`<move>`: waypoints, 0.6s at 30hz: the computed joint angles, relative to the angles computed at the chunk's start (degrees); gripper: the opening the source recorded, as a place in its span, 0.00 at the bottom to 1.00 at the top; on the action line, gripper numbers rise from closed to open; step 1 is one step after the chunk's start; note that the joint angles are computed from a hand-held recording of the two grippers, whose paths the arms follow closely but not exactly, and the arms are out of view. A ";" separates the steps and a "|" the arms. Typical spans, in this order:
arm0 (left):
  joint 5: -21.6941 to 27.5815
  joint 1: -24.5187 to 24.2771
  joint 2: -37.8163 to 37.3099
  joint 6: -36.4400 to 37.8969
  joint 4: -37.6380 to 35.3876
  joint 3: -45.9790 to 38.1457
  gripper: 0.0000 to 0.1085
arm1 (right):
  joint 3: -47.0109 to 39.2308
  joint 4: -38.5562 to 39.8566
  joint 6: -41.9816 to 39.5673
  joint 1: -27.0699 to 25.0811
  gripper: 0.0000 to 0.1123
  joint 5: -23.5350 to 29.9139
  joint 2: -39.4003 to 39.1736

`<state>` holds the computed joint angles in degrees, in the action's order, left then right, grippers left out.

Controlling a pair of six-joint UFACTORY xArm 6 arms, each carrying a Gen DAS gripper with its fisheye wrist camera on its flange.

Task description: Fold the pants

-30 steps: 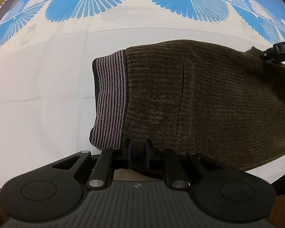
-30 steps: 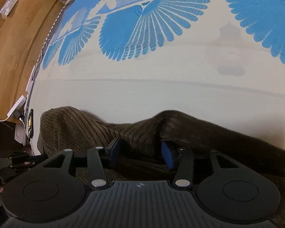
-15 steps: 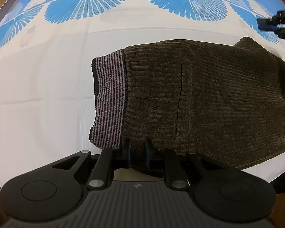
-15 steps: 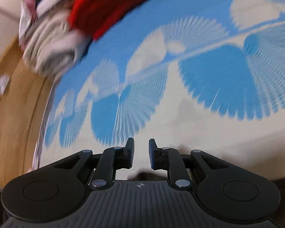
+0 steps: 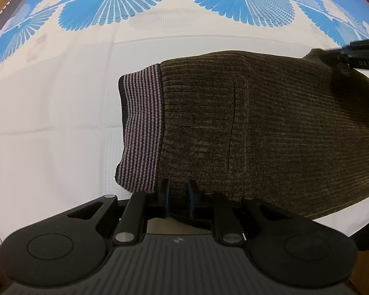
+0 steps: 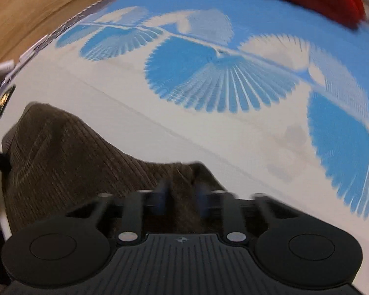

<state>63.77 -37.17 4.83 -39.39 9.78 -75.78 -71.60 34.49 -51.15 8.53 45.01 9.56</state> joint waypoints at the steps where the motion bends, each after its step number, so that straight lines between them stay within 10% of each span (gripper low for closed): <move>1: -0.07 0.03 -0.10 0.01 -0.08 0.06 0.15 | 0.46 -0.23 0.12 0.46 0.12 -2.57 -0.05; 7: -0.70 0.13 -0.98 0.22 -0.27 0.81 0.16 | 3.95 -14.84 15.52 0.97 0.12 -22.09 0.92; 10: -2.07 0.31 -1.89 -0.49 -0.62 1.51 0.19 | 1.85 0.04 5.65 -0.91 0.14 -16.15 -1.31; 13: -3.51 0.14 -2.83 -2.09 0.30 1.81 0.26 | -1.02 12.73 -6.62 -4.88 0.14 1.04 -2.95; 16: -4.85 -0.03 -3.39 -3.76 1.35 1.85 0.28 | -1.60 8.27 -9.19 -5.90 0.14 9.66 -2.64; 18: -5.17 -0.30 -3.49 -4.71 2.32 1.58 0.28 | 0.91 -1.36 -7.56 -4.38 0.14 5.62 -2.81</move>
